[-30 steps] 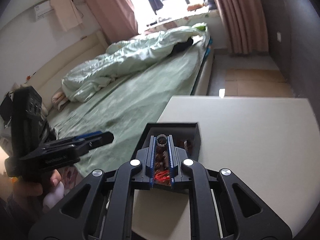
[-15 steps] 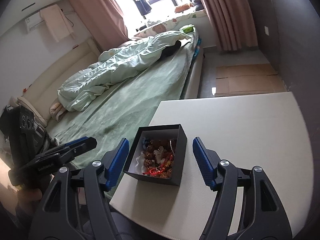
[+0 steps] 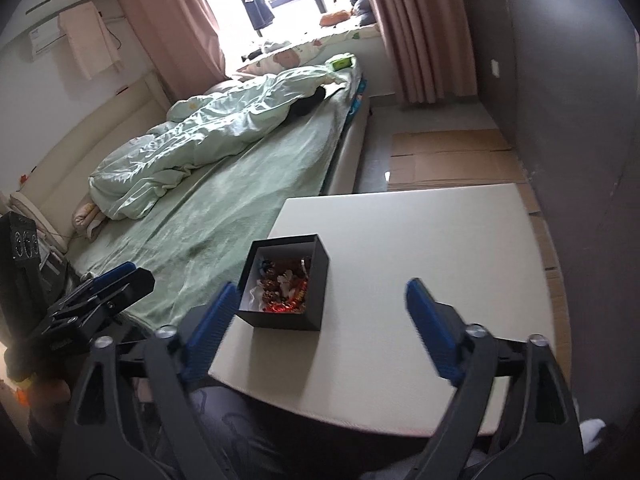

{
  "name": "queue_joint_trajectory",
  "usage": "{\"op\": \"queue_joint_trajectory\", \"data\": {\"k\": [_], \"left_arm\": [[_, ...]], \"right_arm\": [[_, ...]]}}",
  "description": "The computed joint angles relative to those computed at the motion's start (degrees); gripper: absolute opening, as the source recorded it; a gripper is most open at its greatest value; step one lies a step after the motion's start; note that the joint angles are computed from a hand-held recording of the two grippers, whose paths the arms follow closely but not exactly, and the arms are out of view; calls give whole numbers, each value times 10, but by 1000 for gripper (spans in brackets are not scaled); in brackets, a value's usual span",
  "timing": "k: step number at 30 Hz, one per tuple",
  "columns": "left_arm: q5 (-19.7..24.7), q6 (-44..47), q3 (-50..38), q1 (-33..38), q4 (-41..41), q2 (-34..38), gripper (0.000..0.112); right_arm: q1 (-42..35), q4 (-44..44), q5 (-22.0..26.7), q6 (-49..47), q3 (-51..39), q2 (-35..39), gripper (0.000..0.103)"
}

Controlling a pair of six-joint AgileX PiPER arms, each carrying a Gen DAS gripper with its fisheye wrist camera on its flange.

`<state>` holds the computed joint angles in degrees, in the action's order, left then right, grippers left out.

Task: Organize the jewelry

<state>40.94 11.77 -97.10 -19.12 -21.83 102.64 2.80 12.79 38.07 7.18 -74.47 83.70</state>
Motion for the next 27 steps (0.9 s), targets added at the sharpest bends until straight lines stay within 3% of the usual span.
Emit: {"op": "queue_joint_trajectory", "data": {"k": [5,18,27], "left_arm": [[-18,-45,48,-24,46,-54,95],[-53,-160,170,-106,183,-198,95],[-74,-287,253,-179,322,-303,95]], "right_arm": [[19,-86,23,80,24,-69,98],[27,-157,79,157,98,-215,98],[135,-308,114,306,153,-310,98]]}}
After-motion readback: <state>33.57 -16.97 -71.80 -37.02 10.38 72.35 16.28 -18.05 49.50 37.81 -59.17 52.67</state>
